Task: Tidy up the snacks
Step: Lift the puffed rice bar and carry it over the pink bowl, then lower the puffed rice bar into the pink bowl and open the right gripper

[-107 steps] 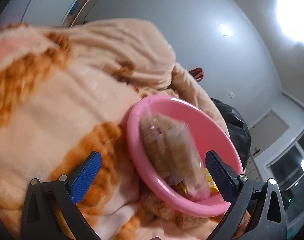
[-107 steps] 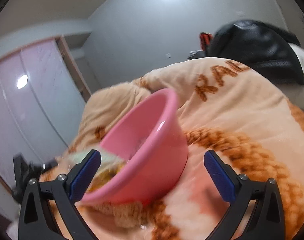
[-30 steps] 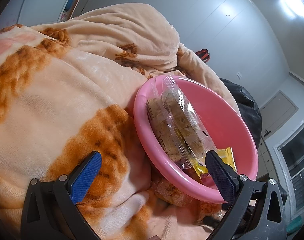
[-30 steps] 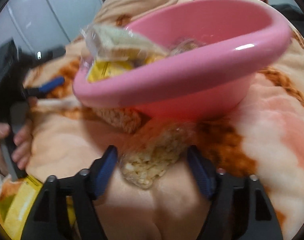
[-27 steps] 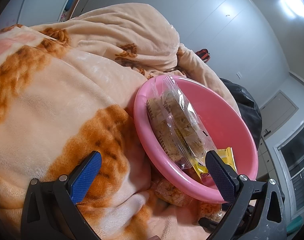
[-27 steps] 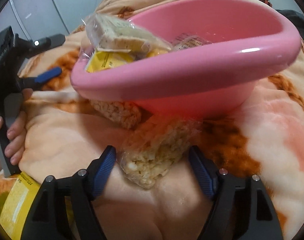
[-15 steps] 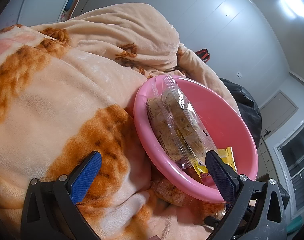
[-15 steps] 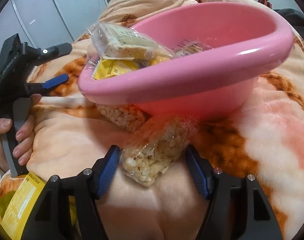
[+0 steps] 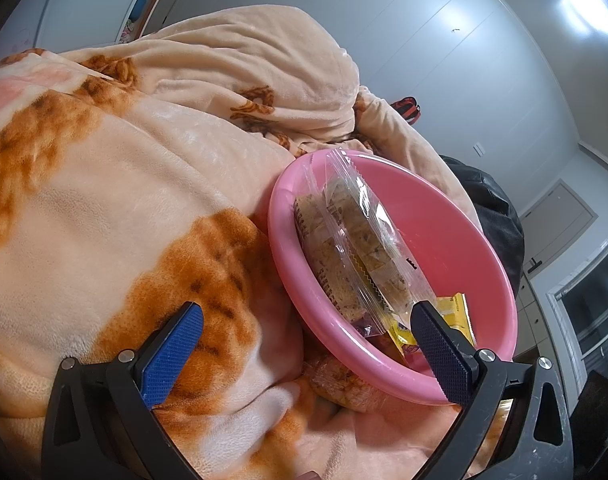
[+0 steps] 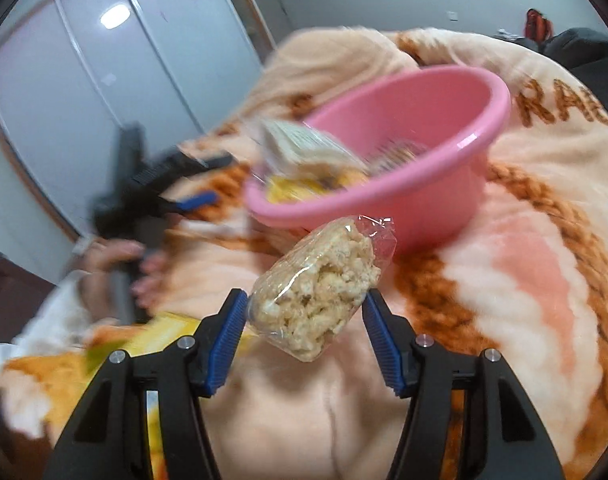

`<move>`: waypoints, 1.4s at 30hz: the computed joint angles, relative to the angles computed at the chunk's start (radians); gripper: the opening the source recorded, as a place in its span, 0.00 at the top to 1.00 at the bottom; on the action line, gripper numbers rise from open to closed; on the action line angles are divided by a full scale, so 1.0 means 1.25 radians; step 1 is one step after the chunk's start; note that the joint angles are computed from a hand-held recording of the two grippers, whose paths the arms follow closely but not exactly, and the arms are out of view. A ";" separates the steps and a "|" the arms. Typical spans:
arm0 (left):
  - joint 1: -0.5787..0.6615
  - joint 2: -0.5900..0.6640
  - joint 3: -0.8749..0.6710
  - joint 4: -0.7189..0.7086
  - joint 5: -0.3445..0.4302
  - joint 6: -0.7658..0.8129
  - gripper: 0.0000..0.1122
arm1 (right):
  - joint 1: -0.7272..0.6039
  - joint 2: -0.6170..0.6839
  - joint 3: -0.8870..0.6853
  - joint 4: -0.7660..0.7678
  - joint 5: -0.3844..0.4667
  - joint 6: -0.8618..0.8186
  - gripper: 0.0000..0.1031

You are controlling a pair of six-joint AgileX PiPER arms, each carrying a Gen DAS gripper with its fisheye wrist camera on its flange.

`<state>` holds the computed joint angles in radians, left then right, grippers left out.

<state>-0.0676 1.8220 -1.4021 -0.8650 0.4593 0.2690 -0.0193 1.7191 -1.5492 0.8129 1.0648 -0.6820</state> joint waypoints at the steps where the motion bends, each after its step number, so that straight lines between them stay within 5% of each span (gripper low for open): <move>1: 0.000 0.002 -0.003 0.002 0.001 -0.003 0.09 | -0.016 0.001 0.002 0.041 0.014 -0.023 0.45; 4: -0.001 0.003 -0.005 0.005 0.001 -0.005 0.09 | -0.026 -0.007 0.023 0.137 -0.018 -0.087 0.45; 8: -0.002 0.002 -0.001 0.019 0.002 -0.010 0.09 | 0.112 -0.002 0.029 -0.047 -0.297 0.038 0.45; 12: -0.018 0.013 -0.029 0.132 0.023 -0.088 0.09 | 0.181 0.052 -0.001 -0.208 -0.433 0.135 0.45; 15: -0.025 0.016 -0.037 0.178 0.028 -0.123 0.09 | 0.185 0.057 0.033 -0.144 -0.502 0.093 0.45; 23: -0.026 0.019 -0.042 0.187 0.031 -0.130 0.09 | 0.107 0.029 0.089 0.139 -0.461 -0.143 0.45; 42: -0.026 0.021 -0.046 0.190 0.033 -0.134 0.09 | 0.114 0.041 0.081 0.147 -0.468 -0.149 0.44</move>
<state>-0.1005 1.8488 -1.4596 -0.6281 0.5003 0.1017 0.1236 1.7697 -1.4478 0.9965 0.4797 -0.8682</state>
